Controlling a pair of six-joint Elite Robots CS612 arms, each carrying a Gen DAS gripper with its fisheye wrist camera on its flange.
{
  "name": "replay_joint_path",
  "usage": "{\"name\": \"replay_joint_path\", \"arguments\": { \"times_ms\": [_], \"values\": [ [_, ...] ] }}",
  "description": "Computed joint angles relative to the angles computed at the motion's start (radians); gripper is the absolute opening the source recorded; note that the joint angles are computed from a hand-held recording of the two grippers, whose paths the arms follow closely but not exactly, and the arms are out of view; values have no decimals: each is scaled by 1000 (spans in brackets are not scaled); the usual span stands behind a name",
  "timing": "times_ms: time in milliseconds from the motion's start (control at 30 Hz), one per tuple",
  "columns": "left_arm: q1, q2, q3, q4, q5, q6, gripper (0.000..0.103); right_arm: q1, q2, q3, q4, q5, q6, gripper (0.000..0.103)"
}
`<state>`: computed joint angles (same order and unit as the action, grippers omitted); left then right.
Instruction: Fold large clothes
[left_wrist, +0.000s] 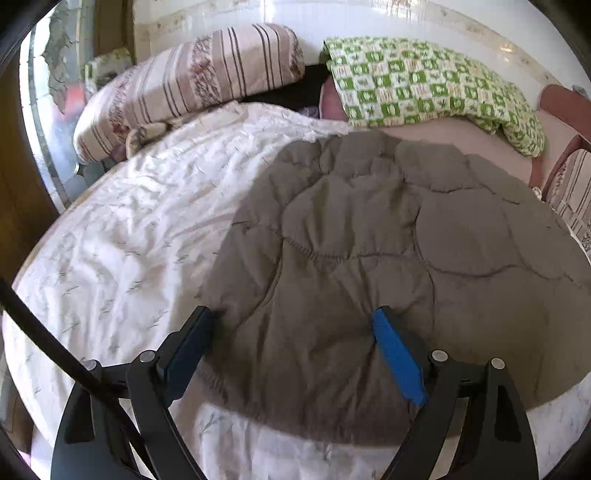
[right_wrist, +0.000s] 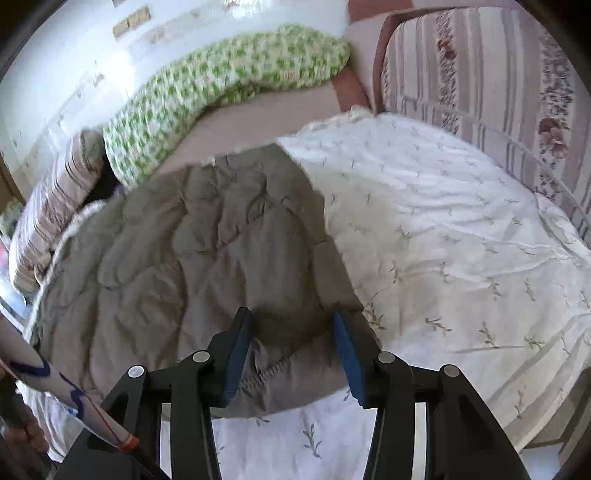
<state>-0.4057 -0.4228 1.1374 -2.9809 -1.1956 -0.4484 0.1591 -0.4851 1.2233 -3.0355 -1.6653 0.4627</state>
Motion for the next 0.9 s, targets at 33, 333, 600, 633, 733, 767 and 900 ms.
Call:
{"name": "replay_joint_path", "arguments": {
  "times_ms": [33, 333, 600, 633, 733, 767, 900],
  "values": [
    [0, 2, -7, 11, 5, -2, 88, 2, -2, 3, -4, -10, 4, 50],
    [-43, -74, 165, -226, 23, -16, 88, 86, -11, 40, -240, -70, -179, 58],
    [-86, -21, 128, -229, 96, 51, 88, 120, 61, -49, -174, -85, -257, 59],
    [-84, -17, 122, -226, 87, 39, 88, 115, 63, -51, -156, -73, -242, 59],
    [-81, -7, 111, -238, 86, 32, 89, 107, 63, -45, -165, -48, -217, 59],
    [-81, -5, 107, -231, 87, 29, 89, 110, 65, -47, -169, -60, -225, 59],
    [-87, -6, 124, -289, 110, 28, 89, 121, 66, -31, -268, -87, -235, 59]
  ]
}}
